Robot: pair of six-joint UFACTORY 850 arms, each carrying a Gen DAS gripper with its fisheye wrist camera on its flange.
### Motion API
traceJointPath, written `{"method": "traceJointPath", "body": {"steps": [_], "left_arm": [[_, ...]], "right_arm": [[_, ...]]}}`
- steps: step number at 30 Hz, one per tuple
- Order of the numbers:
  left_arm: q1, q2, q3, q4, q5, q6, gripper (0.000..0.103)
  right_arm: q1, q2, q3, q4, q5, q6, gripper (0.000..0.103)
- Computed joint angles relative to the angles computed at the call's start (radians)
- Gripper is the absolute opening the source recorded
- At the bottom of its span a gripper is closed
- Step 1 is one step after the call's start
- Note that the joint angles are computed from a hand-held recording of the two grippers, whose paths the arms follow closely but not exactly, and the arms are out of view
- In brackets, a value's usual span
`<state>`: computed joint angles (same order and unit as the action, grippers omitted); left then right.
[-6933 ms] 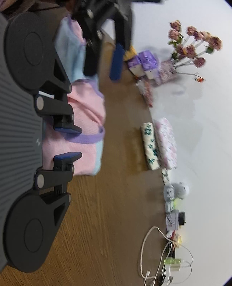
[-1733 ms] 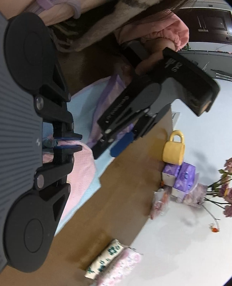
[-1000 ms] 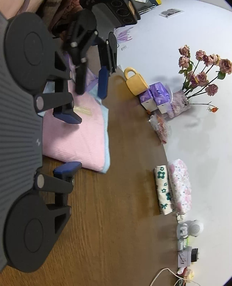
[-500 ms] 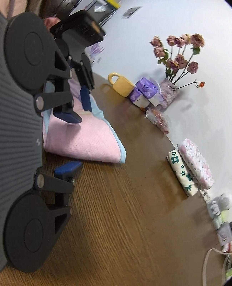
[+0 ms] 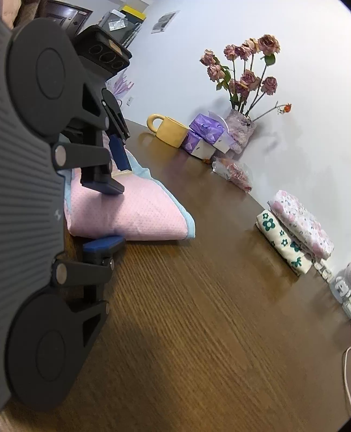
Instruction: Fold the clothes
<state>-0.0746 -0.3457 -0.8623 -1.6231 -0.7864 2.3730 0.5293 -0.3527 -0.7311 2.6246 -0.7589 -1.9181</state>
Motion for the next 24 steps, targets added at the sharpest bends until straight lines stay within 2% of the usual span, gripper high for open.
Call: {"method": "traceJointPath", "body": {"steps": [8, 9, 11, 14, 19, 24], "left_arm": [[-0.001, 0.003, 0.008, -0.014, 0.001, 0.020, 0.052], [-0.001, 0.003, 0.008, -0.016, -0.001, 0.021, 0.052], [0.002, 0.001, 0.008, -0.015, -0.005, 0.020, 0.053], [0.002, -0.001, 0.006, -0.014, -0.008, 0.018, 0.053], [-0.001, 0.002, 0.013, -0.029, -0.012, 0.026, 0.058], [0.020, 0.025, 0.037, -0.098, -0.048, 0.044, 0.063]], "right_arm": [[0.005, -0.019, -0.022, -0.020, 0.003, 0.039, 0.033], [0.005, -0.024, -0.027, -0.021, 0.003, 0.045, 0.031], [0.005, -0.033, -0.033, -0.019, 0.006, 0.063, 0.018], [0.006, -0.042, -0.035, -0.019, 0.001, 0.067, 0.011], [0.021, -0.004, -0.025, 0.013, 0.026, -0.053, 0.006], [0.030, 0.055, -0.018, 0.159, 0.164, -0.302, 0.006]]}}
